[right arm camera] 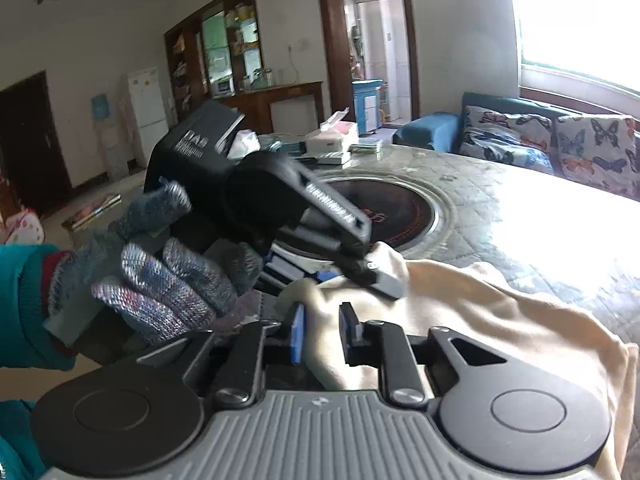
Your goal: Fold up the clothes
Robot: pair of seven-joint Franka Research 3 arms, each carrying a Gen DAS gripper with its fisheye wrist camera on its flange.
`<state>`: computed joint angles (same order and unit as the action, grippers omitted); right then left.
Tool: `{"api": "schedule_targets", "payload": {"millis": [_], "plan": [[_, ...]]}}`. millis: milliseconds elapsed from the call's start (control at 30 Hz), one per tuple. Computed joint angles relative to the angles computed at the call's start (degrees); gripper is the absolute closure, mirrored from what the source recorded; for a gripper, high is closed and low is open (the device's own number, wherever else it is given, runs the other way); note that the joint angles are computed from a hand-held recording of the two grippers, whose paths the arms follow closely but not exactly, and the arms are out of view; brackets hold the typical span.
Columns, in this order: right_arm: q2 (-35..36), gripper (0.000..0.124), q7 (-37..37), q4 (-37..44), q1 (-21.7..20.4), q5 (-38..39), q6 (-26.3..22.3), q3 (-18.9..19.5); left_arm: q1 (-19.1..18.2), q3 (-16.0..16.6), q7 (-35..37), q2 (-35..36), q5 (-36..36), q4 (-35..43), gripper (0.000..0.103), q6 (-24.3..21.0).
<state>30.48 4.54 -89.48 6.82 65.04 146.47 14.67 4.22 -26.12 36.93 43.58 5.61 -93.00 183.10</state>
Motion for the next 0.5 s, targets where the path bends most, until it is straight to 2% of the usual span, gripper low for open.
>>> {"api": "schedule_targets", "payload": {"millis": [167, 233, 300, 367, 500], "plan": [[0.0, 0.093, 1.1, -0.3, -0.5, 3.6, 8.1, -0.7, -2.0, 2.4, 0.6, -1.0, 0.8, 0.0, 0.084, -0.8], [1.1, 0.091, 4.3, 0.8, 0.1, 2.7, 13.9, -1.9, -3.3, 3.9, 0.8, -1.5, 1.0, 0.1, 0.084, -1.3], [4.0, 0.088, 11.7, 3.5, 2.2, -1.6, 20.6, -4.7, -5.1, 5.9, 0.9, -1.9, 1.4, 0.7, 0.084, -2.3], [6.9, 0.088, 20.2, 6.5, 3.8, -6.6, 21.6, -7.9, -6.8, 7.9, 0.8, -2.4, 1.5, 0.9, 0.084, -3.1], [11.7, 0.087, 33.3, 12.2, 3.1, -11.7, 18.3, -10.3, -8.9, 10.3, 1.2, -2.5, 1.9, 2.2, 0.084, -4.5]]}}
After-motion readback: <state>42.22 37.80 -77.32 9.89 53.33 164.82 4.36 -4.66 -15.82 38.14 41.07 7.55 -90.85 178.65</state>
